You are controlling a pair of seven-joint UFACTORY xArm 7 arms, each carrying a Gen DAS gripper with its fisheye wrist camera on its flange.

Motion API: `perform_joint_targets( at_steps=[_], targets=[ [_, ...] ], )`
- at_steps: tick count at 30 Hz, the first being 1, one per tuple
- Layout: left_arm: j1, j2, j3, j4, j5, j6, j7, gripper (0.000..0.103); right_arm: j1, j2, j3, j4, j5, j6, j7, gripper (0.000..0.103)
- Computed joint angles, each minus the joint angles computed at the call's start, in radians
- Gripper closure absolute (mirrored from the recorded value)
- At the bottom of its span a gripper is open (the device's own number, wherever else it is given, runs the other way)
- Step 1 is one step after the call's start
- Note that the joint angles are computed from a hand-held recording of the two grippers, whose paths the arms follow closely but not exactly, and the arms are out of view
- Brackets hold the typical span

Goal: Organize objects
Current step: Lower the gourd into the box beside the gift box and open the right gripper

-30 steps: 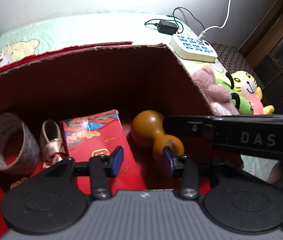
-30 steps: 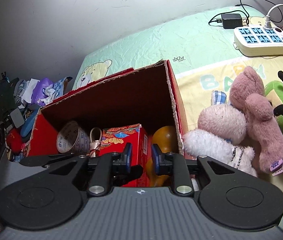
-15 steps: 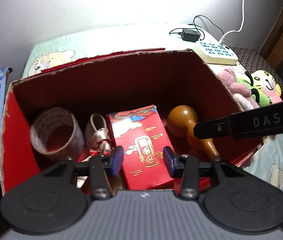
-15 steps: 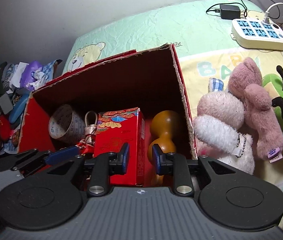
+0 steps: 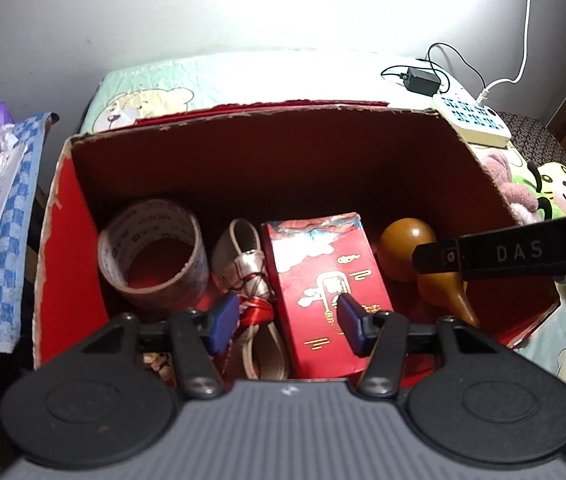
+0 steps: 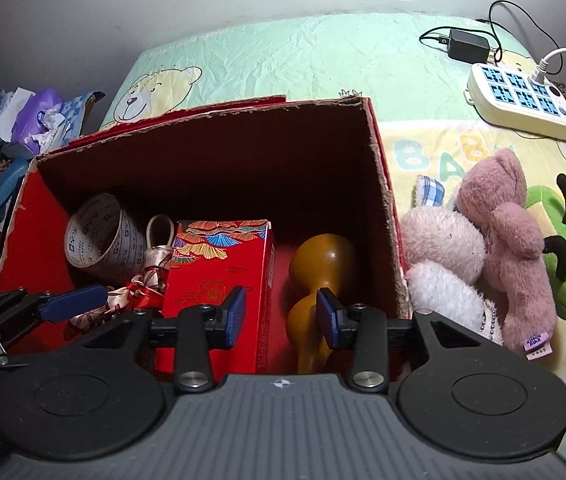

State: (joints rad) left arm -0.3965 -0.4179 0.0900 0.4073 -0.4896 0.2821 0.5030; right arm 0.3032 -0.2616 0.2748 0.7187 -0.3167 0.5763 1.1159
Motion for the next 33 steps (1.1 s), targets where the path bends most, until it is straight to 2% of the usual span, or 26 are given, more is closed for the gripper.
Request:
perform_joint_targets(
  at_steps=[2,4,6,7,9,13,19,20,23,26,28,29,31,33],
  targets=[
    [-0.005,0.007,0.015,0.008,-0.017,0.011,0.006,0.047,-0.010,0.027,0.010,0.023,-0.039,0.003,0.011,0.053],
    [-0.004,0.015,0.022,0.014,-0.033,0.020,0.012,0.047,-0.015,0.046,0.009,0.036,-0.075,-0.008,0.021,0.051],
    [0.003,0.018,0.020,0.017,-0.043,0.022,0.017,0.047,-0.009,0.041,-0.016,0.027,-0.050,-0.040,0.000,0.051],
    [0.007,0.019,0.017,0.017,-0.044,0.021,0.018,0.047,0.001,0.023,-0.039,0.002,-0.004,-0.088,-0.031,0.053],
    [0.011,0.019,0.017,0.017,-0.052,0.022,0.024,0.047,0.031,-0.014,-0.086,-0.036,0.118,-0.136,-0.129,0.069],
    [0.003,0.017,0.030,0.025,-0.089,0.037,0.050,0.047,0.002,-0.065,-0.047,-0.023,0.102,0.001,-0.188,0.068],
    [-0.005,0.020,0.025,0.031,-0.133,0.027,0.084,0.047,0.057,-0.027,-0.085,0.034,0.263,0.158,-0.419,0.069],
    [-0.004,0.020,0.024,0.031,-0.136,0.025,0.088,0.047,0.058,-0.018,-0.083,0.044,0.274,0.176,-0.441,0.073],
    [0.005,0.019,0.022,0.024,-0.136,0.008,0.091,0.047,0.049,0.020,-0.072,0.091,0.259,0.239,-0.481,0.076],
    [-0.001,0.024,0.045,0.031,-0.162,0.024,0.109,0.047,0.048,0.073,-0.053,0.131,0.211,0.257,-0.502,0.078],
    [0.003,0.025,0.043,0.032,-0.174,0.025,0.114,0.047,0.041,0.110,-0.027,0.150,0.081,0.248,-0.459,0.088],
    [0.004,0.025,0.041,0.031,-0.178,0.025,0.116,0.047,0.041,0.123,-0.026,0.148,0.041,0.228,-0.450,0.102],
    [0.007,0.021,0.040,0.031,-0.185,0.027,0.122,0.047,0.036,0.154,-0.039,0.156,0.013,0.227,-0.418,0.103],
    [0.009,0.020,0.042,0.031,-0.191,0.031,0.131,0.047,0.036,0.131,-0.068,0.121,0.078,0.154,-0.434,0.100]
  ],
)
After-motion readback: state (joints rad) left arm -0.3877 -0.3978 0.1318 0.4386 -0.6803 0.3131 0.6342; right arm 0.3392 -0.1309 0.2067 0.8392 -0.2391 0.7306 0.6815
